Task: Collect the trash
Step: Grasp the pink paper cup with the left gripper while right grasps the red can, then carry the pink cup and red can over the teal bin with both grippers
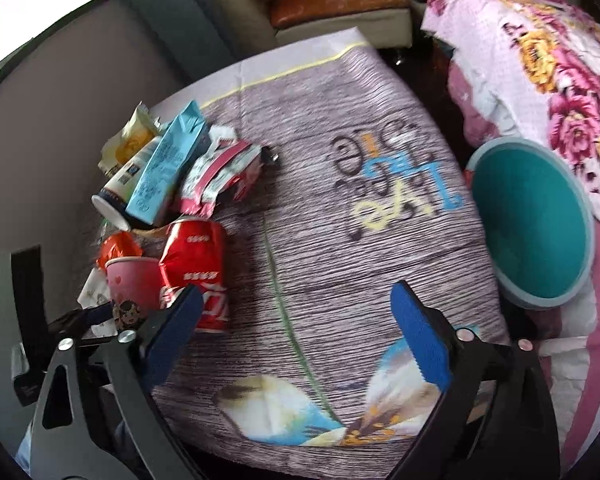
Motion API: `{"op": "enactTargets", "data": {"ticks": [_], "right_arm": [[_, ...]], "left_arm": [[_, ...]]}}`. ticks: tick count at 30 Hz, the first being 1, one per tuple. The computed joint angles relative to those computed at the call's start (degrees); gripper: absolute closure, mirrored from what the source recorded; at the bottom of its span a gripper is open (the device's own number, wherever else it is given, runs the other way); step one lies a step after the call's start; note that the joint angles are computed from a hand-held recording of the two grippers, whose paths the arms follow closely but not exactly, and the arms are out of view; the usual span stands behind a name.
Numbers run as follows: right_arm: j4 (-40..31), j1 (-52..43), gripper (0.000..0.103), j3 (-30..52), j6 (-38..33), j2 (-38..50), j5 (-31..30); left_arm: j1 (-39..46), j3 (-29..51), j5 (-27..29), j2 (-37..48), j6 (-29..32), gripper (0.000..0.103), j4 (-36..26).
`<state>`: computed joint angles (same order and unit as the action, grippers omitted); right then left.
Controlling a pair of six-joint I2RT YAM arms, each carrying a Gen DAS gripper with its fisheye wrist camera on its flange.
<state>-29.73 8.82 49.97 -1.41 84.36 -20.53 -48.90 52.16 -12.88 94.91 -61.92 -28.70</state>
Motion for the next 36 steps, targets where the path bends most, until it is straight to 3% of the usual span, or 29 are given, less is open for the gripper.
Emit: {"op": "enactTargets", "data": {"ticks": [2,5,17,24,25,26,27,36], "right_arm": [[-1.75,1.41,0.03,1.44,0.18,1.82,0.1],[-4.32,3.49,0.038,4.12,0.07,5.18,0.57],[-7.89,12.41,0.038,17.42,1.9,21.03,-1.13],[-6.53,13.14,0.038,19.83,4.47,27.79,-9.75],[-5.24,13.04,0.043,19.32,4.31,28.12,-10.2],[-4.57,12.89,0.059,19.2,3.75,28.55,-12.08],[-5.11,12.58,0.059,19.59,3.17,29.33,-15.22],[-2.65,5.94,0.059,12.93,2.25,17.84,-14.81]], "left_arm": [[0.07,-1.77,0.3,-1.4,0.74,0.04,2.22],[-0.26,-4.1,-0.33,-3.74,1.35,0.04,3.99],[1.41,-16.37,3.55,-15.02,3.58,0.04,12.04],[1.02,-17.18,3.64,-16.36,4.4,0.04,11.43],[0.8,-17.14,3.39,-16.76,4.37,0.04,10.95],[0.78,-16.62,3.18,-16.3,4.48,0.04,10.85],[0.95,-15.55,2.93,-15.38,4.71,0.04,10.55],[-0.9,-9.35,0.34,-16.29,5.82,0.04,3.08]]}}
